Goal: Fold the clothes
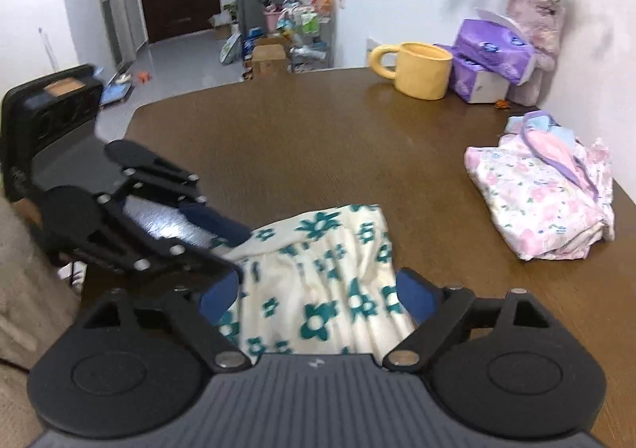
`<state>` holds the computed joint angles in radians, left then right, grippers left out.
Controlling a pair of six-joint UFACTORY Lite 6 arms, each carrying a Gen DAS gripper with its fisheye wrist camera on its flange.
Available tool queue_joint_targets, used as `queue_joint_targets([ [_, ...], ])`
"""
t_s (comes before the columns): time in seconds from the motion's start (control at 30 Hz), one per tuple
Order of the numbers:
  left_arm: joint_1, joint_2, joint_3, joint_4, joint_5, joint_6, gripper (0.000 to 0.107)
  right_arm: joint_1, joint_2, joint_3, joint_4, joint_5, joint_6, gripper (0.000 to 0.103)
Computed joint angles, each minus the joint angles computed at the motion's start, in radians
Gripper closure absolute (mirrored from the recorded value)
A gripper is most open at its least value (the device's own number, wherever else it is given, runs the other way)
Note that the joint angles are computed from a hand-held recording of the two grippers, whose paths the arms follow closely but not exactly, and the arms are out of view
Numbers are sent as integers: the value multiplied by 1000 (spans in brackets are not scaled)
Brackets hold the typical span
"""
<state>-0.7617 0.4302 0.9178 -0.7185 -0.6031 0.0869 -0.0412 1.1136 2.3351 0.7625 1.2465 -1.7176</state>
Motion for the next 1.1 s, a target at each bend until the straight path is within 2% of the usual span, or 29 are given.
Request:
queue_joint_targets([
  [0.2, -3, -3, -5, -16, 2, 12, 75, 31, -91, -200, -70, -116, -102, 18],
  [0.27, -1, -2, -1, -15, 7, 15, 75, 32, -57, -162, -98, -117, -80, 30],
  [0.33, 3, 0, 0, -10, 10, 11, 75, 25, 22, -41, -124, -77, -15, 42],
  [0.4, 7, 1, 1, -5, 12, 6, 75, 11, 46, -17, -114, -68, -23, 44],
  [0.57, 16, -11, -3, -21, 17, 8, 72, -18, -24, -184, -39, -140, -145, 42],
  [0.6, 18, -18, -9, -32, 16, 10, 69, -20, -37, -203, -36, -147, -149, 42],
  [0.7, 35, -43, -31, -31, 23, -15, 68, -20, -87, -249, -51, -161, -140, 42],
  [0.87, 99, -69, -64, 150, 64, -225, 61, -20, -127, -273, -94, -173, -131, 42],
  [1.0, 178, -61, -77, 448, 81, -544, 61, -27, -58, -192, -105, -142, -100, 42],
  [1.1, 233, -24, -57, 660, 70, -761, 61, -42, -54, -203, -79, -138, -124, 41],
])
